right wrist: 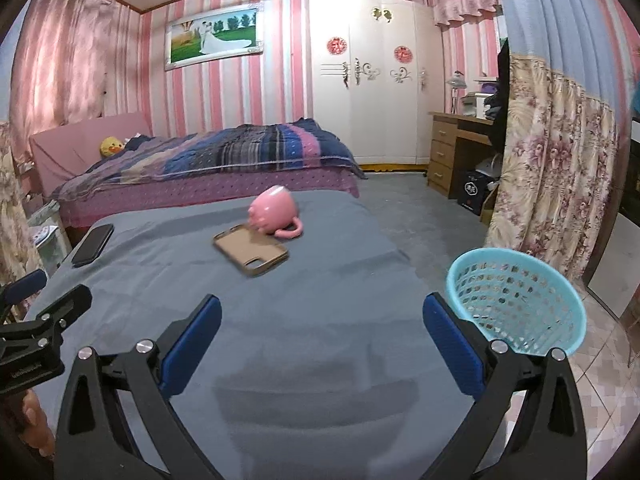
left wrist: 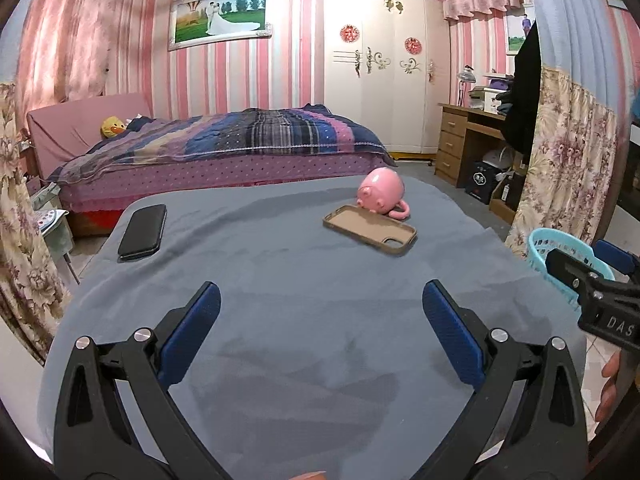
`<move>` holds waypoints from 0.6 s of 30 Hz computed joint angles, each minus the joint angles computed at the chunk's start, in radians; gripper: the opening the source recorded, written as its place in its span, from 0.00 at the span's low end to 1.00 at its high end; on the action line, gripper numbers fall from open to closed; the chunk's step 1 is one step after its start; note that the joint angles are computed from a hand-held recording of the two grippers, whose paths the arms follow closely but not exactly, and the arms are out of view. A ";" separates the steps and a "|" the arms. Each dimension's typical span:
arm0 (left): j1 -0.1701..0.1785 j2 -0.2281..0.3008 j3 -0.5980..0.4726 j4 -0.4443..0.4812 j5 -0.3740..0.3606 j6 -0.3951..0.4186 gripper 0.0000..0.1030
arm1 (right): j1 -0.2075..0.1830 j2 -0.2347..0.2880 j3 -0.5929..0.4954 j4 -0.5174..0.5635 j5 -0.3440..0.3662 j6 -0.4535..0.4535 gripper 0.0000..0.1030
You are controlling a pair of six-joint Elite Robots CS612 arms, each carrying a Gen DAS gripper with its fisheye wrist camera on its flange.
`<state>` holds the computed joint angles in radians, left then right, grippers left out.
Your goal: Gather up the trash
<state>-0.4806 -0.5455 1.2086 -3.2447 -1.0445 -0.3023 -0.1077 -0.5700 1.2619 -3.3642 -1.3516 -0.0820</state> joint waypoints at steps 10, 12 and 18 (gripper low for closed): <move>0.004 0.005 0.013 -0.032 -0.015 -0.021 0.95 | 0.020 -0.001 0.039 -0.076 -0.052 -0.065 0.96; 0.004 0.006 0.016 -0.042 -0.018 -0.021 0.95 | 0.019 0.001 0.040 -0.083 -0.051 -0.060 0.96; 0.007 0.007 0.016 -0.038 -0.017 -0.032 0.95 | 0.014 0.001 0.037 -0.083 -0.048 -0.046 0.96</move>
<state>-0.4738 -0.5380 1.2247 -3.2831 -1.0620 -0.3339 -0.0934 -0.5685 1.2986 -3.4470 -1.3997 -0.1283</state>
